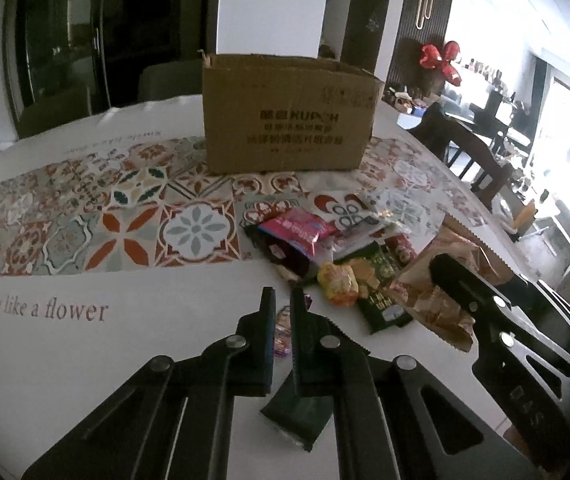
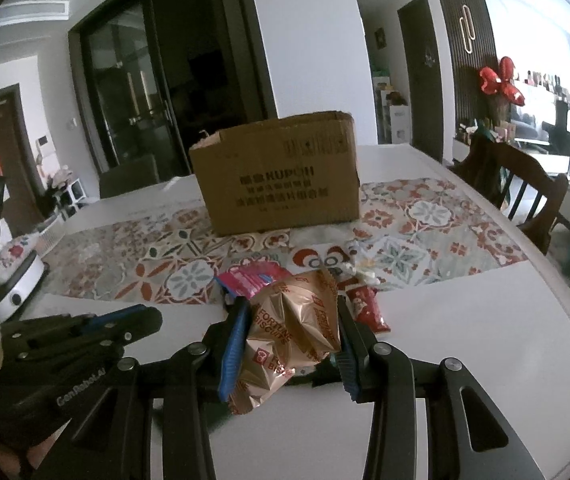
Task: Organize snacks
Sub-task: 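Close the left tool on the dark green bar and lift it while the right tool holds the pastry bag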
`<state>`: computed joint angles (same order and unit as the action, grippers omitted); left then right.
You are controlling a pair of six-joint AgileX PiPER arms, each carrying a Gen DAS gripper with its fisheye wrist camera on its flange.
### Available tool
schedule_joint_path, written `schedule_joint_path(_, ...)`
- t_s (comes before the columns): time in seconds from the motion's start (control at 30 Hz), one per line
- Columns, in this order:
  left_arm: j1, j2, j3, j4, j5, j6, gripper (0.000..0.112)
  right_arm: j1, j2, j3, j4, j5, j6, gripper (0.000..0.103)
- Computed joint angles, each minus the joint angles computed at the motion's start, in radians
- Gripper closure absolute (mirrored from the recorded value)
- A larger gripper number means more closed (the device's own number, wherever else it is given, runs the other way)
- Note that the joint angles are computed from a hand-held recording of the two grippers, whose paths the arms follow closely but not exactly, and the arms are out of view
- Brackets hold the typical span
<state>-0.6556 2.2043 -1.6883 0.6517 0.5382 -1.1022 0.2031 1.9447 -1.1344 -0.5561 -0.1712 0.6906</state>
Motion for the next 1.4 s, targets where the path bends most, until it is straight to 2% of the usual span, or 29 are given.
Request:
schedule_joint_path(0.13,-0.007,-0.038,0.077,-0.021,-0.049,0.025,0.1,-0.002,-0.012,0.021,-0.027,0.001,0.024,0.062)
schedule_joint_path(0.2,-0.005,-0.062,0.129,-0.081,-0.121,0.127,0.08,-0.005,-0.026,0.047,-0.045,-0.004,0.038,0.062)
schedule_joint_path(0.27,-0.022,-0.076,0.168,-0.05,-0.15,0.144,0.071,-0.008,-0.046,0.082,-0.017,-0.005,0.004,0.062)
schedule_joint_path(0.4,-0.059,-0.085,0.228,0.078,-0.18,0.129,0.07,-0.005,-0.076,0.146,0.032,-0.007,-0.045,0.062)
schedule_joint_path(0.5,-0.065,-0.074,0.243,0.126,-0.193,0.119,0.07,0.011,-0.089,0.185,0.192,-0.005,-0.208,0.062)
schedule_joint_path(0.63,-0.038,-0.051,0.246,0.033,-0.235,0.228,0.07,0.016,-0.091,0.196,0.253,0.011,-0.259,0.062)
schedule_joint_path(0.73,-0.021,-0.037,0.245,-0.06,-0.271,0.326,0.07,0.022,-0.092,0.202,0.356,0.024,-0.356,0.062)
schedule_joint_path(0.83,-0.008,-0.013,0.23,-0.147,-0.291,0.43,0.062,0.027,-0.095,0.204,0.415,0.037,-0.415,0.062)
schedule_joint_path(0.97,-0.006,0.018,0.199,-0.169,-0.284,0.477,0.053,0.033,-0.093,0.202,0.504,0.042,-0.504,0.062)
schedule_joint_path(1.17,0.004,0.067,0.143,-0.352,-0.259,0.667,0.054,0.035,-0.082,0.189,0.603,0.056,-0.596,0.062)
schedule_joint_path(1.27,-0.004,0.075,0.136,-0.318,-0.262,0.629,0.056,0.036,-0.077,0.183,0.627,0.065,-0.616,0.062)
schedule_joint_path(1.3,-0.007,0.077,0.131,-0.304,-0.26,0.613,0.064,0.035,-0.075,0.181,0.614,0.068,-0.602,0.062)
schedule_joint_path(1.33,-0.009,0.077,0.131,-0.284,-0.263,0.59,0.067,0.032,-0.073,0.179,0.58,0.069,-0.566,0.062)
schedule_joint_path(1.4,-0.011,0.081,0.123,-0.277,-0.257,0.574,0.067,0.027,-0.07,0.176,0.53,0.073,-0.513,0.062)
